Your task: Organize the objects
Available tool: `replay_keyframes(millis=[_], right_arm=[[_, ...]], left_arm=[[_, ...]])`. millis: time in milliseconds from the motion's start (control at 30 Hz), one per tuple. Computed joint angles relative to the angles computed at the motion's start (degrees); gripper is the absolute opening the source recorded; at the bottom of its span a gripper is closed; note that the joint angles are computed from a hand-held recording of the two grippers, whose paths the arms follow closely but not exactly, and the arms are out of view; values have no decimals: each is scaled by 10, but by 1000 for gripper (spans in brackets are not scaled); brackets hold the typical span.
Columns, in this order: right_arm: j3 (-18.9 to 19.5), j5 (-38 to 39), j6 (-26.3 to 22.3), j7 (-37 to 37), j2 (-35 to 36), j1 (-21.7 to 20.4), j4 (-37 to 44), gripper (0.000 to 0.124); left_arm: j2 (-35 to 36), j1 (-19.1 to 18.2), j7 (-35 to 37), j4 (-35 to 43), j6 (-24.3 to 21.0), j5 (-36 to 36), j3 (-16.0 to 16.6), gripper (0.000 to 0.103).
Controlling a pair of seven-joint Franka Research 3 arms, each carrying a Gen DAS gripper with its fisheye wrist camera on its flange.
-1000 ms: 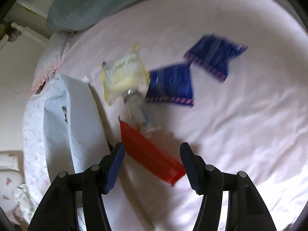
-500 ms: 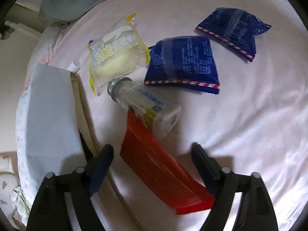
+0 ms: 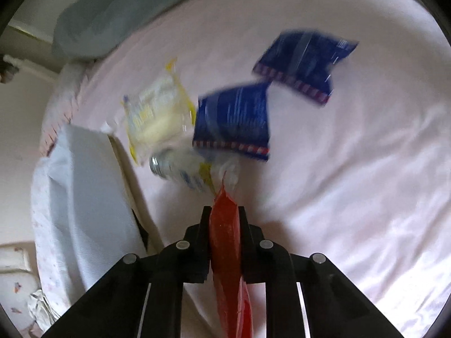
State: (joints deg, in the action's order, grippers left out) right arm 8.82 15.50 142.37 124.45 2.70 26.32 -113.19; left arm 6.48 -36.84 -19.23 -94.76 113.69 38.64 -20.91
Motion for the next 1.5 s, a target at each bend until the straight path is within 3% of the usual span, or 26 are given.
replay_keyframes(millis=[67,167,400,633,800,1000,1167,1300,1367,1400,1433,1500], right_arm=[[-3,-4,18,2,-29,-3,-22,15],[-8,95,53,-80,-53,-9,-42,15],[-8,203,77,-171,-42,-10,-14,15],[-7,341,87,-293,-45,-11,-3,15],[-4,444,100,-392,-45,-2,6,15],[12,472,142,-474,-31,17,38,15],[29,489,174,-539,-2,34,79,16],[45,498,192,-567,25,42,107,17],[50,507,189,-577,36,43,119,21],[49,486,185,-559,39,45,122,31],[49,467,184,-544,39,47,122,51],[49,421,212,-511,33,55,110,69]], left_arm=[[5,-4,4,8,-7,14,0,55],[11,-7,17,19,-15,21,2,55],[-12,6,24,-1,19,21,6,55],[-53,32,-34,-59,81,15,1,55],[-37,31,-12,-31,41,20,-8,55],[-35,25,15,-19,3,17,-8,55],[-38,18,34,-4,-77,26,-10,55],[-65,28,25,-37,-78,15,-8,54],[-84,39,17,-62,-59,4,-7,54],[-92,44,15,-73,-48,1,-7,55],[-95,47,18,-76,-45,1,-10,54],[-88,50,29,-65,-62,5,-17,55]])
